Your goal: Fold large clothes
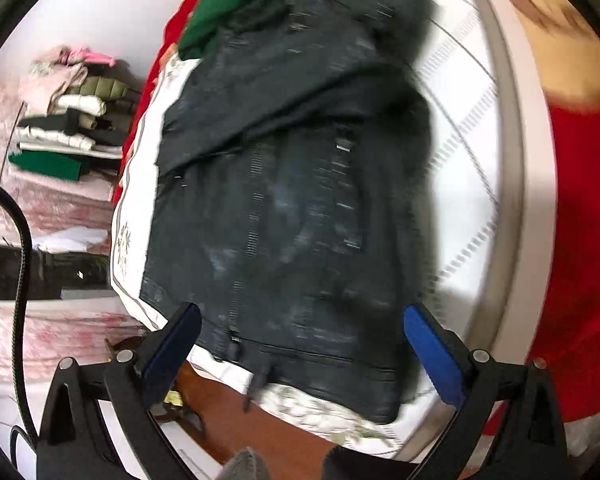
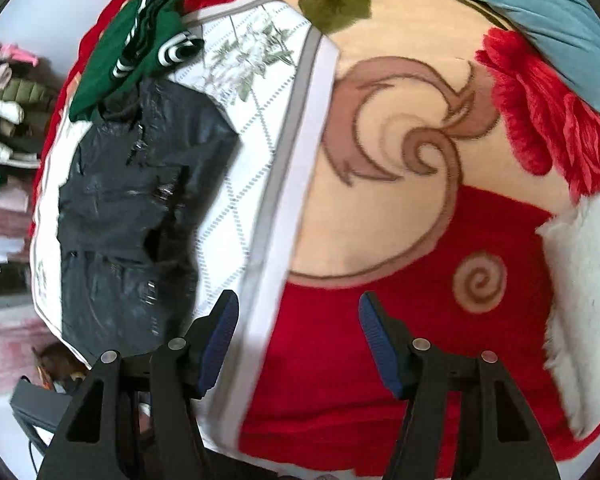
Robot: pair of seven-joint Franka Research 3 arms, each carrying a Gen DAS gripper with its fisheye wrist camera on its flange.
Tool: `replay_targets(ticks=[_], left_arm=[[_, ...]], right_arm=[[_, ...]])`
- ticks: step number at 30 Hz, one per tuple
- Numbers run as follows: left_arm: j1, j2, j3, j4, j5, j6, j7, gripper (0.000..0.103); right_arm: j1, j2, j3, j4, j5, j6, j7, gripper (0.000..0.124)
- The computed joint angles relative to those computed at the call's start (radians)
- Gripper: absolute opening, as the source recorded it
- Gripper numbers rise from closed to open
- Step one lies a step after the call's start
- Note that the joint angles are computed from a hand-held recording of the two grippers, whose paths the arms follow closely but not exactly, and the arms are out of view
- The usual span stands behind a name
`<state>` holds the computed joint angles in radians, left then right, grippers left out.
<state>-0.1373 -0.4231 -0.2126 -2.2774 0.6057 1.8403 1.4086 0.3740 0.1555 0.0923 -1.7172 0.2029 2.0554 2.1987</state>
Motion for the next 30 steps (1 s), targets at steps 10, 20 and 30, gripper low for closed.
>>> replay_targets(ticks=[10, 20, 30], left_arm=[[0.011, 0.101, -0.02, -0.016, 0.114, 0.037, -0.143, 0.103], [0.032, 0.087, 0.03, -0.014, 0.038, 0.099, -0.149, 0.03], [0.041, 0.096, -0.024, 0.056, 0.024, -0.025, -0.432, 0.007]], right_arm=[[-0.031, 0.056, 0.002, 0.002, 0.112, 0.027, -0.157, 0.065], [-0.036, 0.238, 0.027, 0.173, 0.256, 0.073, -0.257, 0.065], [-0.099, 0.387, 0.097, 0.274, 0.513, 0.231, -0.336, 0.08]])
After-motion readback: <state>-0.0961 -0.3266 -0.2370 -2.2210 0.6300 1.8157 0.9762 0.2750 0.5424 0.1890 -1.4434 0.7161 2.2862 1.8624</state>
